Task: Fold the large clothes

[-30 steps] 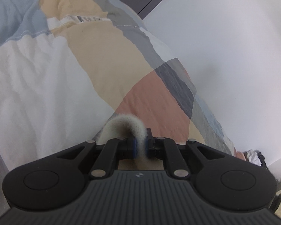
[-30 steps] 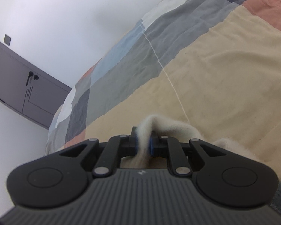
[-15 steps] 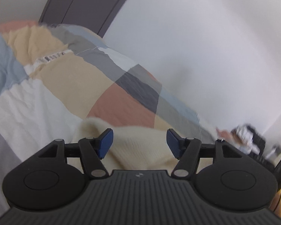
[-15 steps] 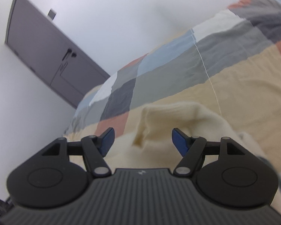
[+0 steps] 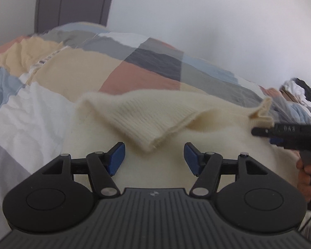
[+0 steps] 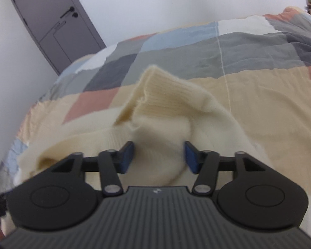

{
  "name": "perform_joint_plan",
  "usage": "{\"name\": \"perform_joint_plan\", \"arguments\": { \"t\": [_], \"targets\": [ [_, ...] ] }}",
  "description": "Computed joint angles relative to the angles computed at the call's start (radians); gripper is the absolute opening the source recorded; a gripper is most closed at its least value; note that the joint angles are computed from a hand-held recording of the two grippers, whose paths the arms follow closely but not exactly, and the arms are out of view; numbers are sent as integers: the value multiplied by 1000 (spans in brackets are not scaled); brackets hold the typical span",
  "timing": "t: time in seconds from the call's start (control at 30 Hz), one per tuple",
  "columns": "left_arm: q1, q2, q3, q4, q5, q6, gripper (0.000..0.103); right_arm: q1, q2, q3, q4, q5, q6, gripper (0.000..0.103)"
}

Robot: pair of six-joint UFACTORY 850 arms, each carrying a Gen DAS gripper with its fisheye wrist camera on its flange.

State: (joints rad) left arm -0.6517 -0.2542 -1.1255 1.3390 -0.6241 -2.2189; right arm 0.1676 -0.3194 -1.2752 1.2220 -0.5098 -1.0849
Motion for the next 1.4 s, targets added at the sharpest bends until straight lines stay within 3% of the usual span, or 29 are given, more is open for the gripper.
{"name": "perform_joint_plan", "arguments": {
  "t": [0.17, 0.23, 0.3, 0.4, 0.53, 0.63, 0.7, 0.8, 0.9, 1.07, 1.17, 1.23, 1.3, 1.4],
  "targets": [
    [71, -12, -5, 3, 77, -116, 50, 1, -18, -17, 53, -4, -58, 13],
    [100, -19, -9, 26, 108, -162, 24, 1, -13, -18, 125, -8, -139, 11],
    [126, -26, -9, 110, 130, -242, 9, 3, -15, -31, 184, -12, -197, 10],
    [140, -11, 16, 275, 113, -431, 6, 6, -31, -64, 263, 3, -232, 9],
    [154, 18, 46, 384, 48, -563, 5, 15, -61, -88, 386, 29, -297, 9],
    [183, 33, 68, 474, 63, -663, 5, 23, -94, -96, 487, 37, -374, 9],
    [197, 23, 67, 481, 76, -658, 5, 41, -115, -109, 501, 89, -413, 9],
    [215, -7, 58, 445, 110, -638, 5, 56, -162, -152, 361, 151, -305, 9],
    [234, -34, 54, 429, 155, -657, 5, 57, -210, -201, 147, 141, -100, 8],
    [250, -33, 70, 494, 203, -750, 6, 71, -201, -181, 153, 171, -162, 9],
    [242, -28, 61, 420, 200, -662, 9, 70, -187, -164, 176, 169, -181, 11],
    [235, -24, 42, 285, 207, -513, 28, 72, -169, -150, 166, 178, -163, 11],
    [216, -17, 28, 186, 173, -394, 38, 82, -147, -129, 203, 201, -221, 12],
    [176, -10, 10, 64, 89, -230, 44, 85, -127, -119, 138, 189, -151, 16]
  ]
}}
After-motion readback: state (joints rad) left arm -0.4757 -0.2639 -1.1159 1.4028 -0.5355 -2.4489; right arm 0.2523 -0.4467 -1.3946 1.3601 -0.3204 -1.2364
